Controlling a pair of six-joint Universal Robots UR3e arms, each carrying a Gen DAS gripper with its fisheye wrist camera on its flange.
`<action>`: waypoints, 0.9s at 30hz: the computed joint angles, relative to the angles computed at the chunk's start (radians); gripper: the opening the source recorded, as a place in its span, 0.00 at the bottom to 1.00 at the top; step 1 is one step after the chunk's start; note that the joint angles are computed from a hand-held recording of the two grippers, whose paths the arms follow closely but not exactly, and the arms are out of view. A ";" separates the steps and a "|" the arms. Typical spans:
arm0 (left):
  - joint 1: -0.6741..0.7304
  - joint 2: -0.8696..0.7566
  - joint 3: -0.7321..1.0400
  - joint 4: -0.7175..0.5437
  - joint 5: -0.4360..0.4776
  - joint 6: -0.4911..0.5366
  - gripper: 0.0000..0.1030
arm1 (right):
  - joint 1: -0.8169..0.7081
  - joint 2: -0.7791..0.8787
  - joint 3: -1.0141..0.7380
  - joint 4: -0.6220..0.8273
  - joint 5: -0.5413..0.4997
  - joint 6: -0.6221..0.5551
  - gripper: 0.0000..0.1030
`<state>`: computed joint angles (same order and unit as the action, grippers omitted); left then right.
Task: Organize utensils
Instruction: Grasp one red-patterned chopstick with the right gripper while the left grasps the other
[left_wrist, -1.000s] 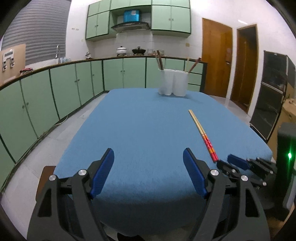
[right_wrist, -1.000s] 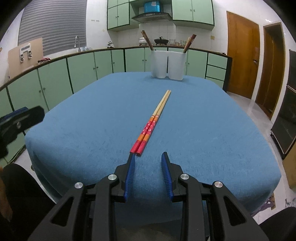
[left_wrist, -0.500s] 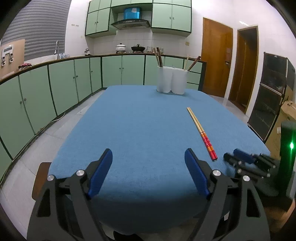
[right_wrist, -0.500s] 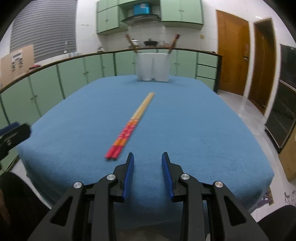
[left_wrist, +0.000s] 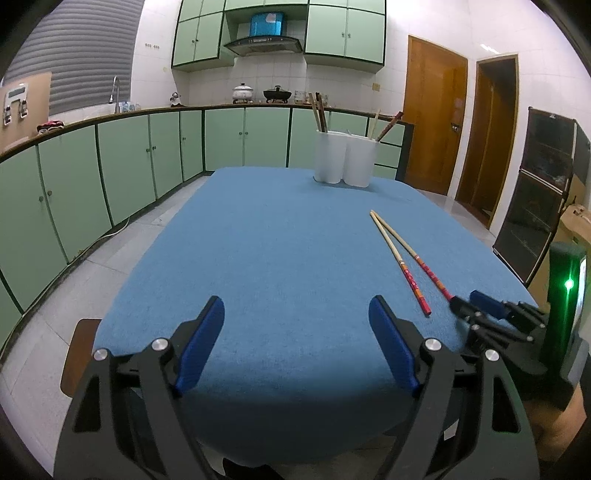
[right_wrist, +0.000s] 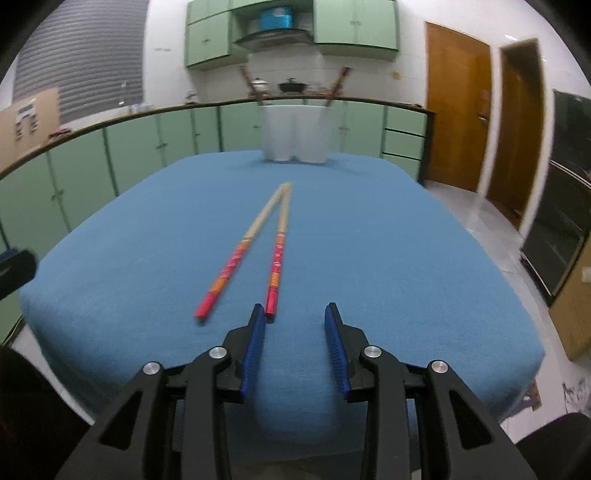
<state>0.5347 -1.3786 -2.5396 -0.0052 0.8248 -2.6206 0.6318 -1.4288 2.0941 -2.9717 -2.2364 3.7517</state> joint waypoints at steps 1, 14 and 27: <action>-0.007 -0.004 0.003 0.002 0.003 -0.005 0.76 | -0.003 -0.007 0.010 -0.009 0.008 -0.003 0.32; -0.094 -0.060 0.040 0.035 0.039 -0.052 0.76 | -0.079 -0.051 0.064 -0.030 0.048 -0.036 0.06; -0.395 -0.342 0.158 0.308 0.226 -0.282 0.76 | -0.151 -0.195 0.199 -0.038 0.070 -0.043 0.08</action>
<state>0.1401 -1.7210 -2.3819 0.3025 1.0503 -2.9031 0.4809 -1.6235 2.2933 -3.0101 -2.1668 3.7086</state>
